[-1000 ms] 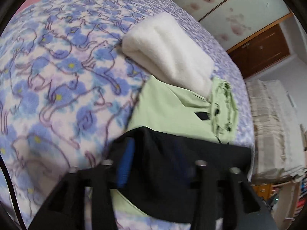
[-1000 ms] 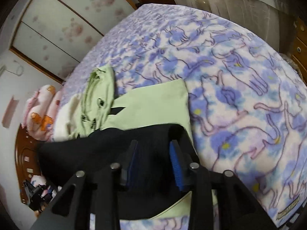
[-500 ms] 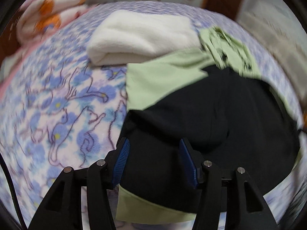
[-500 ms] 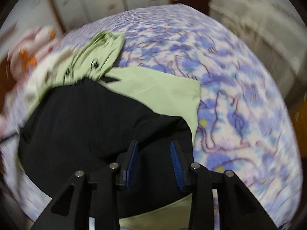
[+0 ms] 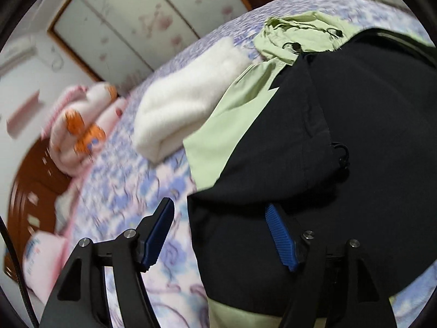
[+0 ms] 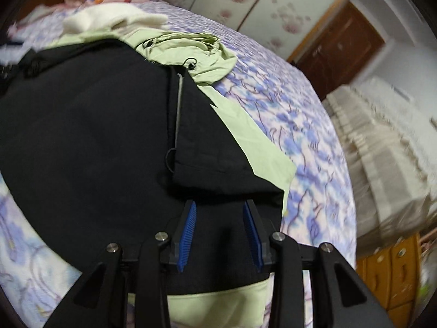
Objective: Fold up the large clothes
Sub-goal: 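Lift the black hem and fold it up toward the hood with both grippers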
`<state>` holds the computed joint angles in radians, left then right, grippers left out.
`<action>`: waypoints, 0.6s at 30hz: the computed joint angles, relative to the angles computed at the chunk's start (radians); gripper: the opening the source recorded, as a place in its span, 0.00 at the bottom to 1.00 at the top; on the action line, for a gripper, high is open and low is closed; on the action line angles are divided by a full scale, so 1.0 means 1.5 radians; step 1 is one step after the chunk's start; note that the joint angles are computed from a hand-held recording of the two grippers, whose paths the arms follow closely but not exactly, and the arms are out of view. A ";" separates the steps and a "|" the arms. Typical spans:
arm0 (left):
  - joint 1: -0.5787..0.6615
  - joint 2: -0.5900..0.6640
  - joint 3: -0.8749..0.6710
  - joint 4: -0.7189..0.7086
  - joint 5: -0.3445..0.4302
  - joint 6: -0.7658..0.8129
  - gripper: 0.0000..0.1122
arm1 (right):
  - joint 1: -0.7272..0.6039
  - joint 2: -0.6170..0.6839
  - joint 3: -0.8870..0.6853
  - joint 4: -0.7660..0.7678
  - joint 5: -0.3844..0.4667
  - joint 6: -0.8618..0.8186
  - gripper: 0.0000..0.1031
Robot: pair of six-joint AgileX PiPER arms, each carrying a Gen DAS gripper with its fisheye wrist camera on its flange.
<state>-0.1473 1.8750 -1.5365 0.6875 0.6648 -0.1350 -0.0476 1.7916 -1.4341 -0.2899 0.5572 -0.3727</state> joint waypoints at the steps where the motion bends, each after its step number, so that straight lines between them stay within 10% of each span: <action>1: -0.006 0.005 -0.003 0.017 -0.001 -0.005 0.60 | 0.009 0.003 0.006 -0.036 -0.015 0.025 0.35; 10: -0.041 0.055 -0.028 0.144 -0.035 -0.044 0.60 | 0.045 0.069 -0.026 -0.198 -0.066 0.109 0.35; 11: -0.039 0.059 -0.040 0.123 -0.037 -0.018 0.56 | 0.041 0.082 -0.052 -0.158 -0.051 0.076 0.34; 13: -0.030 0.077 -0.097 0.009 -0.018 0.085 0.07 | 0.023 0.108 -0.119 -0.026 -0.003 -0.022 0.13; 18: 0.040 0.181 -0.401 -0.316 0.168 0.218 0.03 | -0.046 0.197 -0.372 0.212 0.156 -0.068 0.05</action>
<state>-0.0874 2.1466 -2.1372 0.2138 0.9163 0.1918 -0.1170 2.0864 -1.9928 0.0287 0.7909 -0.4747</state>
